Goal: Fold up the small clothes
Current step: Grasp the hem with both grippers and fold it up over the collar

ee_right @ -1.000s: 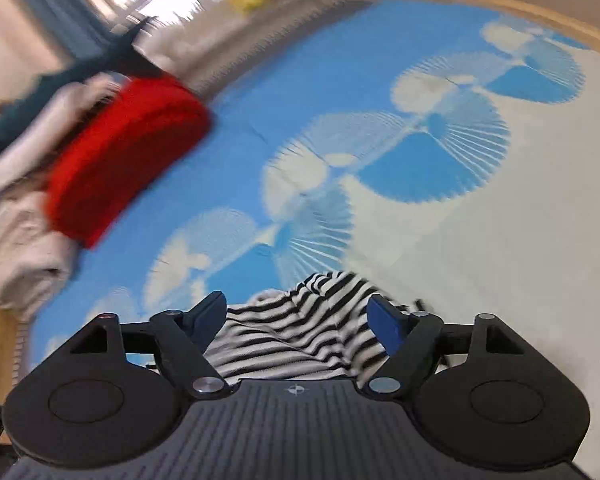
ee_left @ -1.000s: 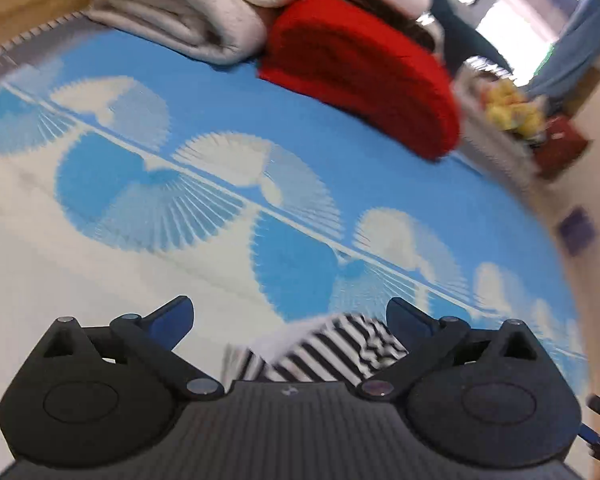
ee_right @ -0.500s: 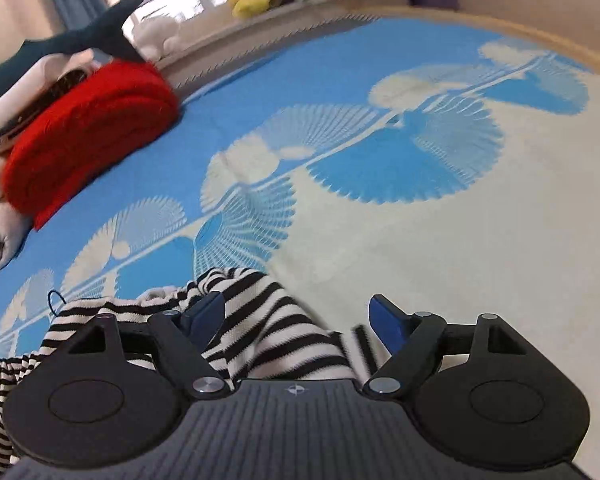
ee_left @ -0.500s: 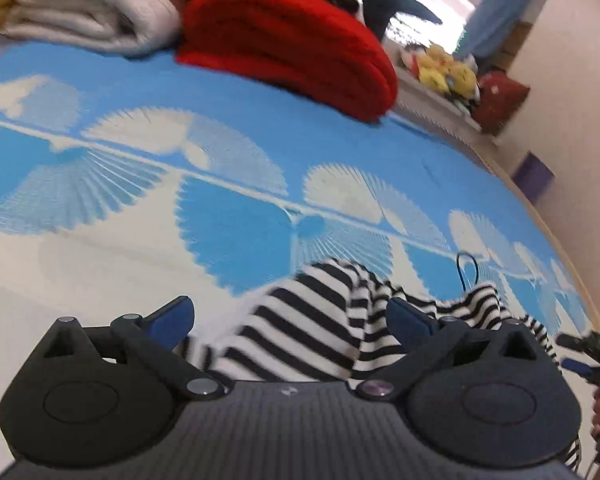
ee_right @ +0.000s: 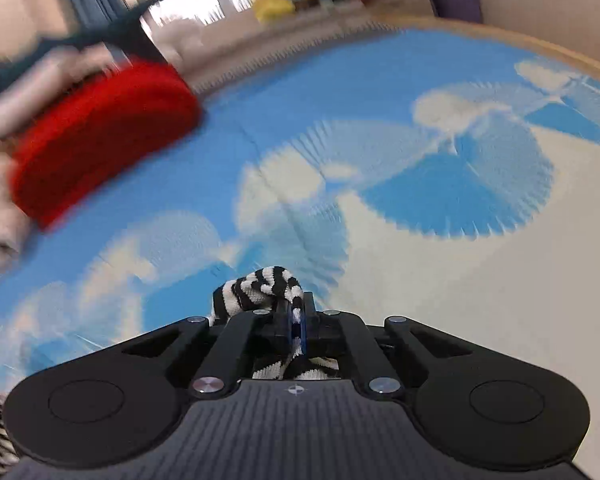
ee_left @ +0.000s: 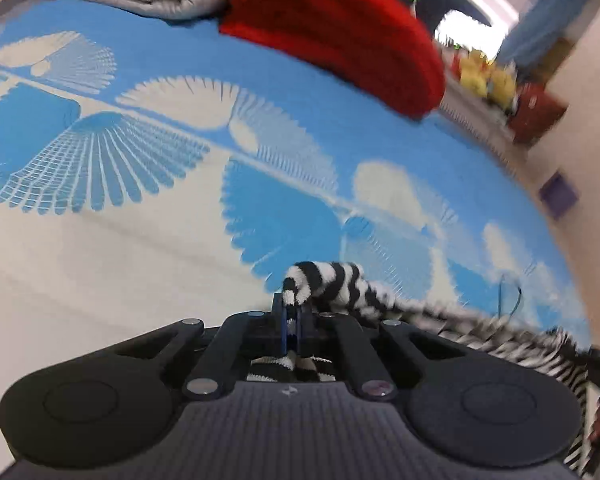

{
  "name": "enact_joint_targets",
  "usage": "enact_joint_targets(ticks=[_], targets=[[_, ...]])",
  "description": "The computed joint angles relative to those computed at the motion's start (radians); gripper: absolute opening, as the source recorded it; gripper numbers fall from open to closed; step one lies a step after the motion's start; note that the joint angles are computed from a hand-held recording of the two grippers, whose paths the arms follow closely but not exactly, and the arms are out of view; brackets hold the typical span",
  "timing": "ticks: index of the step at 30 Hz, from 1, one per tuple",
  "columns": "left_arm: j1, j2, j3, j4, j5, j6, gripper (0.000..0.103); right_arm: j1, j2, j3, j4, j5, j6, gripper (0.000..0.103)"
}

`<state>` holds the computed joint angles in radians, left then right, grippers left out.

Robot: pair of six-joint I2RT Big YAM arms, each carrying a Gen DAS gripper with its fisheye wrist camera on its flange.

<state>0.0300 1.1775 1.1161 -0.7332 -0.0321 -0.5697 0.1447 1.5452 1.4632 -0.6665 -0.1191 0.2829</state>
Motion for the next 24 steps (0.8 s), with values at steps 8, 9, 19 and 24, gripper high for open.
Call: enact_joint_targets(ticks=[8,9,19,24], targets=[[-0.007,0.022,-0.009,0.010,-0.126,-0.033,0.092,0.004,0.027,-0.015,0.053,0.011,0.078,0.043],[-0.001,0.007,-0.015,0.018,-0.136,-0.038,0.094,-0.010,0.014,-0.020,0.068,-0.001,0.103,0.053],[-0.029,-0.204,-0.027,-0.077,-0.047,0.051,0.094,-0.192,-0.352,-0.214,0.044,-0.175,0.053,0.059],[-0.177,-0.330,-0.033,-0.271,-0.164,0.093,0.096,-0.226,-0.549,-0.415,-0.039,-0.153,-0.163,0.059]])
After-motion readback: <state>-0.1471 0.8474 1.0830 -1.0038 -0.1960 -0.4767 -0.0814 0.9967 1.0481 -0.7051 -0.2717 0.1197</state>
